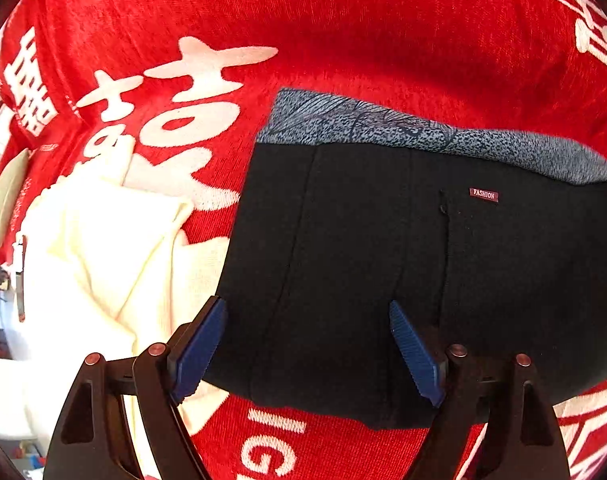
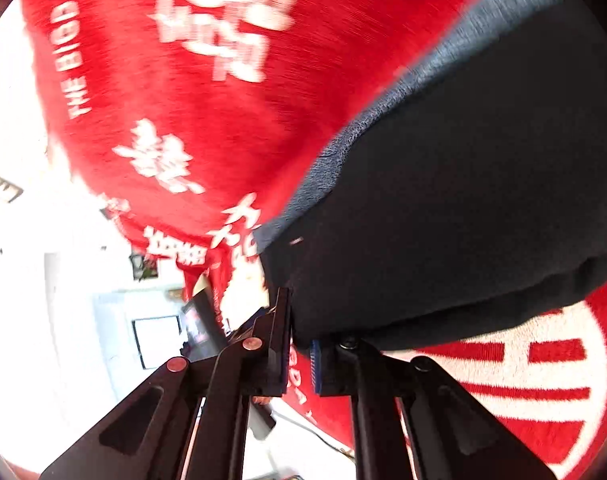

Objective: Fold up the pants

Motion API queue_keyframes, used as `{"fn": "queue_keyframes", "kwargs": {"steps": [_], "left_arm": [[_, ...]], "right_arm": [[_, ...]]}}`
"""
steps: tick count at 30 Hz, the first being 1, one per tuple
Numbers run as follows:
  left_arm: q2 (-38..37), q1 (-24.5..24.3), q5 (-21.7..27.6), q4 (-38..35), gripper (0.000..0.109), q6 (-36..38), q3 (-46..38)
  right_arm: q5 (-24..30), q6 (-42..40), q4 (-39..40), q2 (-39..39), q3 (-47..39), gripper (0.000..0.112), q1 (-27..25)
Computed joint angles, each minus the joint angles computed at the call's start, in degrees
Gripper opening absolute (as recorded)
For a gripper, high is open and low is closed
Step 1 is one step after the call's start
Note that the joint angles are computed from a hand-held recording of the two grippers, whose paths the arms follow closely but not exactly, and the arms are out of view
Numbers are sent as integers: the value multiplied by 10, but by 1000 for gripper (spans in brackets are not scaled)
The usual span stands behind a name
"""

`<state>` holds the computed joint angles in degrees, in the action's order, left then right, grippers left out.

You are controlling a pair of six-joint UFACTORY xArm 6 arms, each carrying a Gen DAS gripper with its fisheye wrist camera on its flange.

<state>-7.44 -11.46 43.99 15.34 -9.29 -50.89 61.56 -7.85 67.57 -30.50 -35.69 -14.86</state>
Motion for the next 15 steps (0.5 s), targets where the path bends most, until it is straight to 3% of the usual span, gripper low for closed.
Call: {"fn": "queue_keyframes", "kwargs": {"steps": [3, 5, 8, 9, 11, 15], "left_arm": [[-3, 0, -15, 24, 89, 3, 9], [-4, -2, 1, 11, 89, -9, 0], [-20, -3, 21, 4, 89, -10, -4], [-28, -4, 21, 2, 89, -6, -3], [-38, 2, 15, -15, 89, 13, -7], [-28, 20, 39, -93, 89, 59, -37]], "right_arm": [[28, 19, -80, -35, 23, 8, -6], [43, 54, -128, -44, 51, 7, -9], [110, 84, -180, -51, 70, 11, -37], [124, 84, -196, -51, 62, 16, -38], [159, 66, -244, -57, 26, 42, -38], [119, -6, -327, -10, -78, 49, 12]]}}
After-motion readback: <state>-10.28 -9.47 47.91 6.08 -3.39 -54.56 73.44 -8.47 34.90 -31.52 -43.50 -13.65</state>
